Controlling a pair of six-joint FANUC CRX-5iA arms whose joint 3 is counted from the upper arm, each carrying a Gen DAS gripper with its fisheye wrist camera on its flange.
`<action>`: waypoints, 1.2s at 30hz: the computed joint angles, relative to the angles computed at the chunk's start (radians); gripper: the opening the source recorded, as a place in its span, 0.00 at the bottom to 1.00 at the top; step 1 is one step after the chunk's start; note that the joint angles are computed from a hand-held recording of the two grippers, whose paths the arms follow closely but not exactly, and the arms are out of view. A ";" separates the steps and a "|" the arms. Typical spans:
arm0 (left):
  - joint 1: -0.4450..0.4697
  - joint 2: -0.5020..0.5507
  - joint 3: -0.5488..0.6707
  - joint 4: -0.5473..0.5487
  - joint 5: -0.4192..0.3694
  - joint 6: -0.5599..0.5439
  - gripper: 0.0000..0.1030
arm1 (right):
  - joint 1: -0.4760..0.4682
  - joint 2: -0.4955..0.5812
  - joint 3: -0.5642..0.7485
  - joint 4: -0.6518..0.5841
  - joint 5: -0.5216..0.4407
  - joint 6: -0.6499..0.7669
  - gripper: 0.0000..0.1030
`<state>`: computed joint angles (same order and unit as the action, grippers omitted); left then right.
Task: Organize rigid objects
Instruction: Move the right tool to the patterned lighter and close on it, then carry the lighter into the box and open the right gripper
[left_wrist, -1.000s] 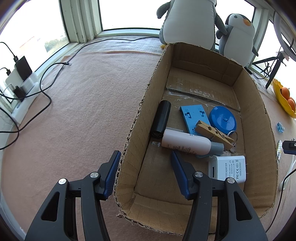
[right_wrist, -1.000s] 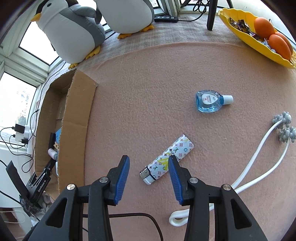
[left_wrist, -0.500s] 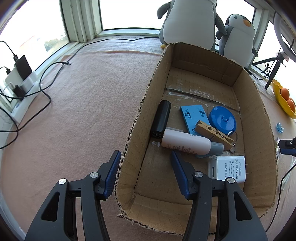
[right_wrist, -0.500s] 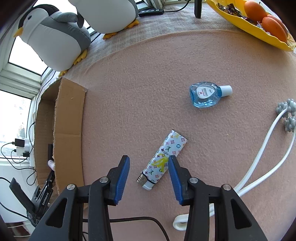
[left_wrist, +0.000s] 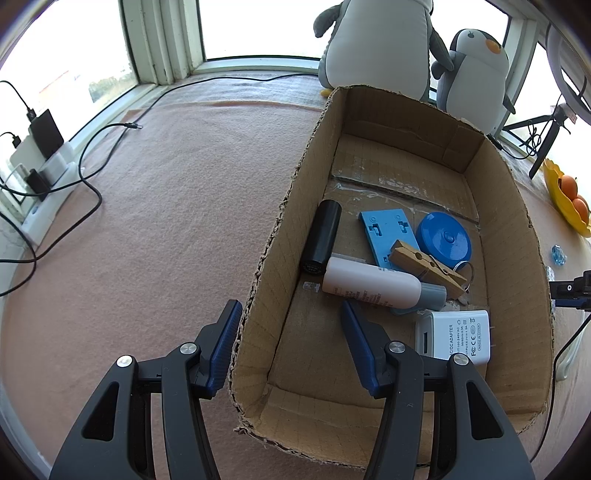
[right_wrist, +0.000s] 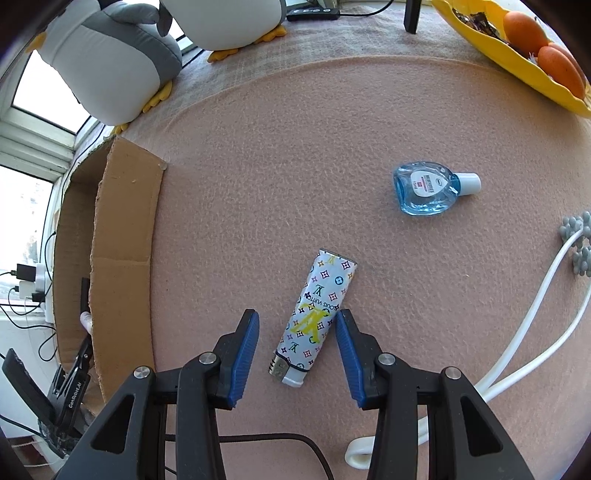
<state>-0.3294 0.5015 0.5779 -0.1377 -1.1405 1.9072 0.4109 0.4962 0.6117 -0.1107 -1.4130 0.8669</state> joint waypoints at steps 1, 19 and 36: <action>0.000 0.000 0.000 0.000 0.000 0.000 0.55 | 0.011 0.011 0.011 0.022 -0.009 0.012 0.37; 0.000 -0.002 -0.003 0.000 0.001 -0.001 0.55 | 0.075 -0.019 -0.059 0.135 0.039 0.124 0.20; 0.000 -0.002 -0.004 0.000 0.002 -0.001 0.55 | 0.112 -0.058 -0.022 0.135 0.104 0.120 0.20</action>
<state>-0.3290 0.4996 0.5743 -0.1374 -1.1385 1.9066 0.5234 0.4384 0.5896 0.0245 -1.3092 0.9866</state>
